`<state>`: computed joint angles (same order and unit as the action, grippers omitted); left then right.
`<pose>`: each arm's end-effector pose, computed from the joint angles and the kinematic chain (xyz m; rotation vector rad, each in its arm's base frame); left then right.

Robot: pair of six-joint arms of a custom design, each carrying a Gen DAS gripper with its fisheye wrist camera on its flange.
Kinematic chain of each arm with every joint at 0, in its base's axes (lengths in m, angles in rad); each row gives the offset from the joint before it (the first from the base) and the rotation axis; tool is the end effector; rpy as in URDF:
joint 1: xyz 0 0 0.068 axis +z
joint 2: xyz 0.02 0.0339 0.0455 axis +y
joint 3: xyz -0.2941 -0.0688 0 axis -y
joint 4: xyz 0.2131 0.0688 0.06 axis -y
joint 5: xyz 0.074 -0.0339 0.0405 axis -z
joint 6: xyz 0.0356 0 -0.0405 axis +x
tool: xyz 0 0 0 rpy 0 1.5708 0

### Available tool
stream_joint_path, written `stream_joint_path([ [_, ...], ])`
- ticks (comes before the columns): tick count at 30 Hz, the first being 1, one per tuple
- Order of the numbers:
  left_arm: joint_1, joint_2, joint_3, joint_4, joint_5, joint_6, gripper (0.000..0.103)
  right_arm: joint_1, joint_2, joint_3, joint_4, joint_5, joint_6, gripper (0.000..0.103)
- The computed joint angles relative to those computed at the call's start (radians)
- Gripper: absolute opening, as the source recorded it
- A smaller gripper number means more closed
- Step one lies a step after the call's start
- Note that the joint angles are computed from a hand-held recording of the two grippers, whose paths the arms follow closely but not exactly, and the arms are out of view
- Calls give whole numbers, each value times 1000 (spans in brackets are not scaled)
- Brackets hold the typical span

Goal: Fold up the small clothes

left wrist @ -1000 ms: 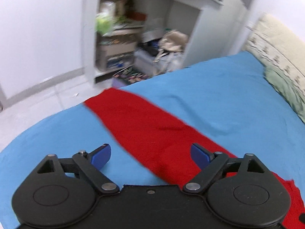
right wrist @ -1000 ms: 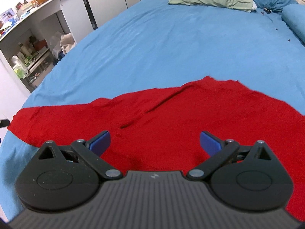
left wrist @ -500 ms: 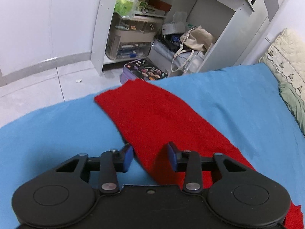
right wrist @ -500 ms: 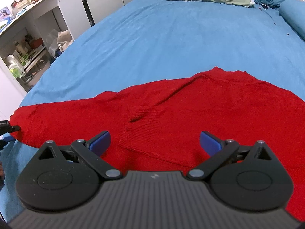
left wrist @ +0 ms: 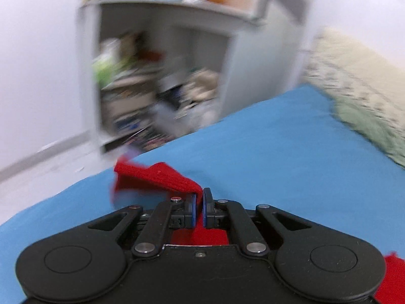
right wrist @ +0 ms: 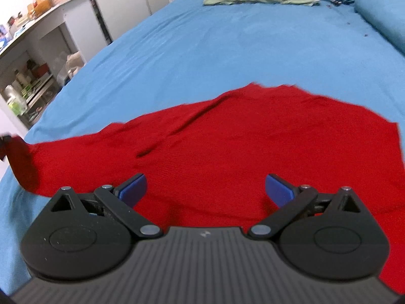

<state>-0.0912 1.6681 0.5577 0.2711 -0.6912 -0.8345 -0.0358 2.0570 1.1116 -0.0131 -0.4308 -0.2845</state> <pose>0.2657 -0.0015 0.1665 -1.0718 1.9220 0.3295 0.3922 0.0008 0.1488 -0.4709 2.4046 0.4048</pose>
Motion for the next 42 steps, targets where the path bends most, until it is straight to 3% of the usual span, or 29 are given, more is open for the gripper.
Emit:
stream_joint_path([
  [5,-254,161,324,-53,-66,132,4,-124,36,160,-113,-50,-37,103],
  [10,-419,460,737,-133,41,187,4,-243,103,348,-216,-79,-67,103],
  [19,-553,974,1380,-515,219,117,5,-395,302,667,-425,-61,-211,103],
  [24,-571,1001,1351,-471,211,120,10,-416,349,723,-486,-73,-271,103],
  [25,-563,999,1363,-482,215,132,24,-417,341,700,-478,-80,-286,103],
  [26,-564,982,1347,-483,211,137,48,-413,336,693,-481,-85,-295,103],
  [28,-573,905,1227,-432,172,146,72,-400,329,698,-499,-103,-315,103],
  [30,-573,819,1098,-388,130,152,74,-375,310,686,-516,-124,-352,103],
  [35,-562,653,858,-423,49,85,74,-266,281,640,-536,-118,-563,103],
  [40,-510,562,644,-405,37,-19,74,-135,269,511,-404,-62,-753,103],
  [42,-500,549,597,-412,28,-44,73,-88,278,475,-354,-31,-793,90],
])
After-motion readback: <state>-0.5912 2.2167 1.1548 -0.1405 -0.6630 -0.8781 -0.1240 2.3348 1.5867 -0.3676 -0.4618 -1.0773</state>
